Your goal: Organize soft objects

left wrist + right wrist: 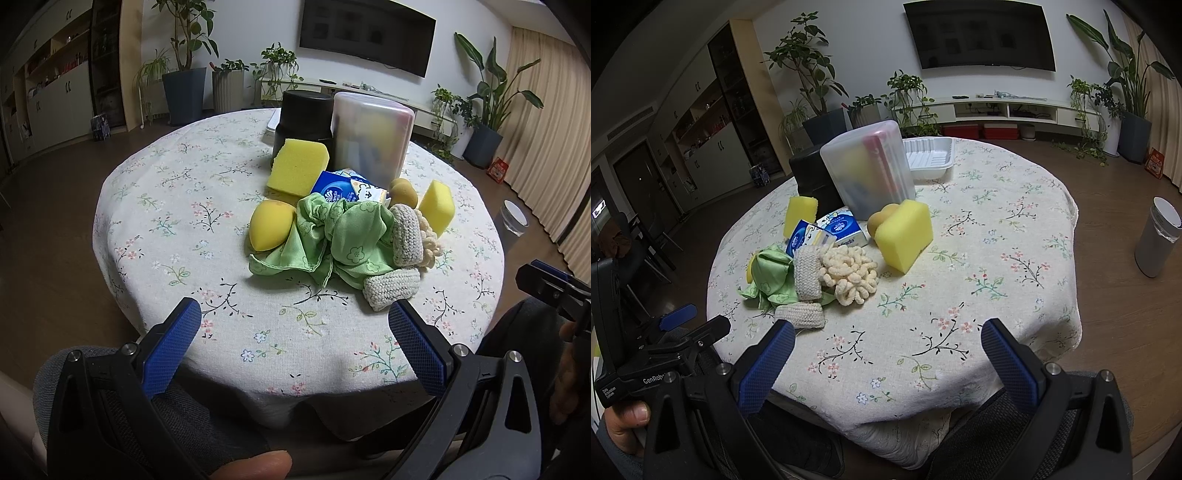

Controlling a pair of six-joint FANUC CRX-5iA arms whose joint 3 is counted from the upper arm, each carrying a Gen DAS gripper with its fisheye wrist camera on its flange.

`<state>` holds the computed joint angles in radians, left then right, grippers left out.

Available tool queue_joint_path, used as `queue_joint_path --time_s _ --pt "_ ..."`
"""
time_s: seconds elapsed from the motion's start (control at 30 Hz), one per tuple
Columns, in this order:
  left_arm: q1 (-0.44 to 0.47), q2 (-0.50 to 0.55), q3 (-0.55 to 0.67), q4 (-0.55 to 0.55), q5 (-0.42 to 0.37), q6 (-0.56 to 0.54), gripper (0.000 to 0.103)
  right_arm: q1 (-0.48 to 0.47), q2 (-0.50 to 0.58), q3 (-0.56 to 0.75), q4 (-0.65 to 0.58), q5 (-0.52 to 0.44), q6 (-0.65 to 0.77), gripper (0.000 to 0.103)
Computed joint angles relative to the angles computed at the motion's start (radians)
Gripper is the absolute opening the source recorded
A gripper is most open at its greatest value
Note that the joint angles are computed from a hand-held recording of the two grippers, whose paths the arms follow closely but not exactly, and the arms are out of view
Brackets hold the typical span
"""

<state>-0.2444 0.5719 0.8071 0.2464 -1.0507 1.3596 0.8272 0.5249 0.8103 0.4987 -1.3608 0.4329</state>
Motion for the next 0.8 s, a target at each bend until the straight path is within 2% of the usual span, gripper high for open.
queue_joint_path --time_s 0.8 --pt "0.003 0.02 0.016 0.014 -0.017 0.01 0.103 -0.004 0.006 0.004 -0.012 0.0 0.002 0.103"
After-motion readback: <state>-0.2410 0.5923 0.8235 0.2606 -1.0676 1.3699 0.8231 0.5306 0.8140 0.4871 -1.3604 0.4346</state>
